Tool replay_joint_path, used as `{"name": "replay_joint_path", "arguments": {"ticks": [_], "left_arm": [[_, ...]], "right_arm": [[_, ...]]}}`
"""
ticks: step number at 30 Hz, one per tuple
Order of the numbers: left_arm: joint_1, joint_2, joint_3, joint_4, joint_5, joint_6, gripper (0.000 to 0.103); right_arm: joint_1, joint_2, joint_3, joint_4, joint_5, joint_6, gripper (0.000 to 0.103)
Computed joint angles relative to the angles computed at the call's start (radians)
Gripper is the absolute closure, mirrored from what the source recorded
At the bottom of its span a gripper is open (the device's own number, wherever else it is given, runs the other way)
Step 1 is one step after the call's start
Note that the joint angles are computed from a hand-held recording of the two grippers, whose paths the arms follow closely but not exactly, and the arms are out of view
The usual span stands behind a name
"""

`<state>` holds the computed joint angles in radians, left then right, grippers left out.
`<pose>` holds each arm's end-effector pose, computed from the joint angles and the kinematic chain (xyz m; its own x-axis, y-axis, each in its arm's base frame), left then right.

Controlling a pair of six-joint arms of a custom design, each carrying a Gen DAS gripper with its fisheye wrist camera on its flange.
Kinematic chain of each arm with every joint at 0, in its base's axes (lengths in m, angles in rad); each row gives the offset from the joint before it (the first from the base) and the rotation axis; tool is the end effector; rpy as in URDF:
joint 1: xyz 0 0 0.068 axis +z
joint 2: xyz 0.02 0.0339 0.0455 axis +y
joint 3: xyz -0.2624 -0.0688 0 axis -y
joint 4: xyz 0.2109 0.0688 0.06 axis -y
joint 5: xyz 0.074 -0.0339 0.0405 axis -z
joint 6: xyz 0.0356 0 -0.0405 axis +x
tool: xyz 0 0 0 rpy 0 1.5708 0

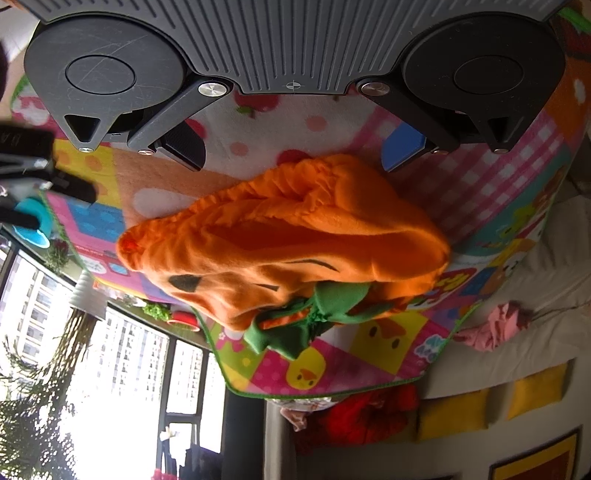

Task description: Fold clothes

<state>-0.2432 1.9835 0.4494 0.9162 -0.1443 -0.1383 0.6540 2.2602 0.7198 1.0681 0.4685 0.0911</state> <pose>0.2749 -0.0629 0.0820 -0.5741 0.0019 -0.8188 0.0458 0.9985 -0.0299 0.2856 0.1986 0.0589 -0.3799 -0.1889 -0.9055 -0.1899 0.9740 -0.1236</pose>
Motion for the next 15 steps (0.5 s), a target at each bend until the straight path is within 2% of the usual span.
{"name": "replay_joint_path", "arguments": {"ticks": [4, 7, 10, 13, 15], "left_arm": [[0.053, 0.042, 0.095, -0.070, -0.007, 0.039, 0.000], [0.089, 0.085, 0.188, -0.140, -0.004, 0.080, 0.000], [0.106, 0.142, 0.291, -0.204, -0.026, 0.133, 0.000], [0.118, 0.199, 0.387, -0.255, -0.062, 0.173, 0.000], [0.129, 0.224, 0.429, -0.264, -0.092, 0.188, 0.000]], "right_arm": [[-0.069, 0.063, 0.171, -0.104, 0.016, -0.153, 0.000], [-0.112, 0.156, 0.377, -0.256, 0.023, -0.245, 0.000], [-0.120, 0.284, 0.605, -0.365, 0.076, -0.372, 0.000], [-0.112, 0.428, 0.798, -0.327, 0.224, -0.523, 0.000], [-0.119, 0.475, 0.866, -0.293, 0.337, -0.560, 0.000]]}}
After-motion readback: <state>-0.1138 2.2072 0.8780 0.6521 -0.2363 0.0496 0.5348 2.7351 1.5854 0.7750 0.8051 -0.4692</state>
